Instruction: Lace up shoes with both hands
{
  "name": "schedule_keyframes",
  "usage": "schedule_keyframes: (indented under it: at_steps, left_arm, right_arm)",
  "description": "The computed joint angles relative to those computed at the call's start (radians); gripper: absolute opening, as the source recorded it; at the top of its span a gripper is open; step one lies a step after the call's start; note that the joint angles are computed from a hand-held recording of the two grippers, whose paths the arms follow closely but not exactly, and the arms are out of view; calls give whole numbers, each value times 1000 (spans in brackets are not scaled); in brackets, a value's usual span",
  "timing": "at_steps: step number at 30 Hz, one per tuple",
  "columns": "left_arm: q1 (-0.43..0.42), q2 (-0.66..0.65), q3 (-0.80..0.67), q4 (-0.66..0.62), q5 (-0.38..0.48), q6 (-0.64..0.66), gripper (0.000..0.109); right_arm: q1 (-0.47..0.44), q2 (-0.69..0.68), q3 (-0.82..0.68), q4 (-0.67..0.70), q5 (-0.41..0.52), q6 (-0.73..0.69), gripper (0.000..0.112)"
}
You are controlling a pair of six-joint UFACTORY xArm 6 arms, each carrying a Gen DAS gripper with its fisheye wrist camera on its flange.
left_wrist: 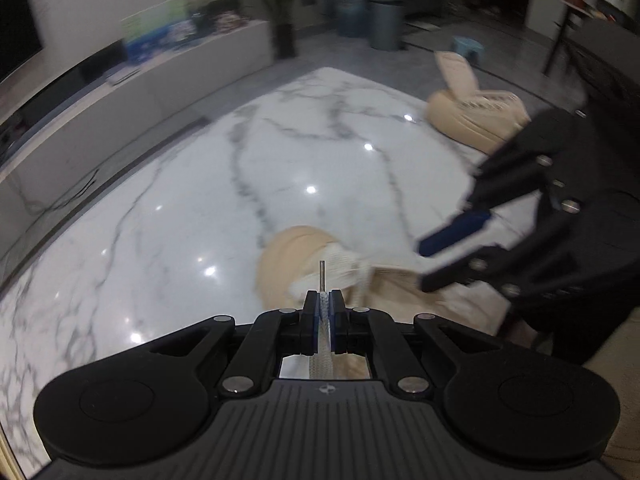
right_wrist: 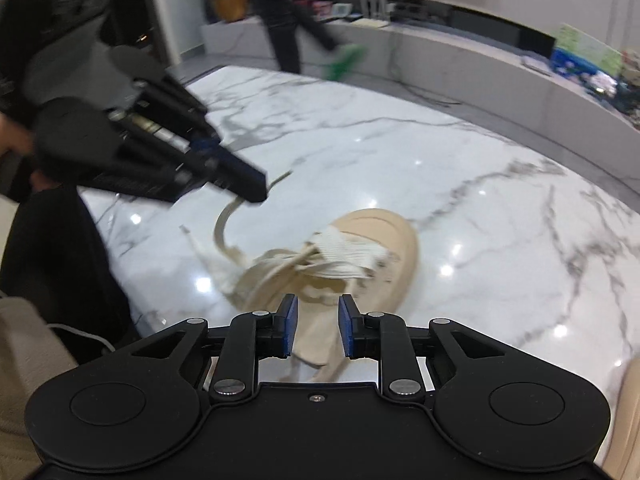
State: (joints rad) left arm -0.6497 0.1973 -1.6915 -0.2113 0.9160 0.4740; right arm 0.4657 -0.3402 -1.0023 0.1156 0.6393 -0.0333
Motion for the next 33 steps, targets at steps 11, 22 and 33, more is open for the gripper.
schedule_keyframes:
  at_steps: [11,22,33]
  left_arm:
    - [-51,90,-89,45,75,27,4]
    - [-54,109,-124,81,124,1,4]
    - [-62,153,-179,97,168,-3,4]
  right_arm:
    - [-20,-18,57,18,-53,41,2]
    - [-27,-37,86,109,-92,-55,14]
    - [-41,-25,87,93,-83,12,3]
